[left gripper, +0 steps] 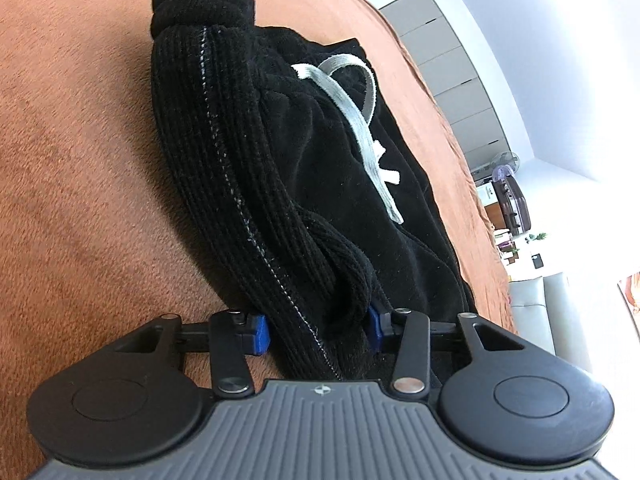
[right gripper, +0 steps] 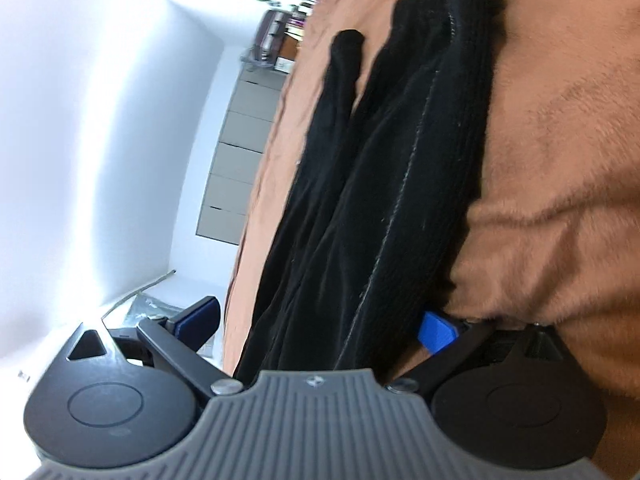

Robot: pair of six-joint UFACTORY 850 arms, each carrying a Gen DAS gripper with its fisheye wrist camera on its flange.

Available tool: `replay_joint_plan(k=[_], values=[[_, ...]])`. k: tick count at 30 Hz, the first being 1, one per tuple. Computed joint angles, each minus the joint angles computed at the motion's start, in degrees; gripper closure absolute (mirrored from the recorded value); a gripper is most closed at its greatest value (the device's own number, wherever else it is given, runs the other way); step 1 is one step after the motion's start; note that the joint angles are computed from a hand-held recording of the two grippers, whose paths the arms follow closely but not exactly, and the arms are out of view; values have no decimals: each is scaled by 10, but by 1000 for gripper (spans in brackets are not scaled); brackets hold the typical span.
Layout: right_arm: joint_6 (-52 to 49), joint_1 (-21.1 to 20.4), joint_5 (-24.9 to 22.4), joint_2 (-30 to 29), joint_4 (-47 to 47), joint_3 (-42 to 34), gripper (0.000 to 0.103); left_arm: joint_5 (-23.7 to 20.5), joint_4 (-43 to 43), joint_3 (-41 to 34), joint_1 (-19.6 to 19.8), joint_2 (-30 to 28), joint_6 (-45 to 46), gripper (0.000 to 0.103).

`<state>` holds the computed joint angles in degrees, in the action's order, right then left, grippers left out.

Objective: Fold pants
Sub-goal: 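Lower both grippers onto the pant leg hems and close on them, then lift the hems with both grippers and carry them toward the waistband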

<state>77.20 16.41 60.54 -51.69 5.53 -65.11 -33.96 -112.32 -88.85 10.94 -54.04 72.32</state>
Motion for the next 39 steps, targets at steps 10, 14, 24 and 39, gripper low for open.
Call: replay_joint_plan(k=[10, 14, 24, 39], values=[[-30, 14, -123, 21, 95, 1, 80, 7, -35, 8, -6, 4, 39, 66], [-15, 11, -102, 20, 86, 14, 92, 10, -47, 11, -7, 8, 47, 70], [-109, 32, -87, 48, 145, 28, 95, 22, -96, 29, -15, 36, 107, 78], [-250, 8, -159, 93, 129, -17, 95, 90, -75, -98, -46, 13, 103, 79]])
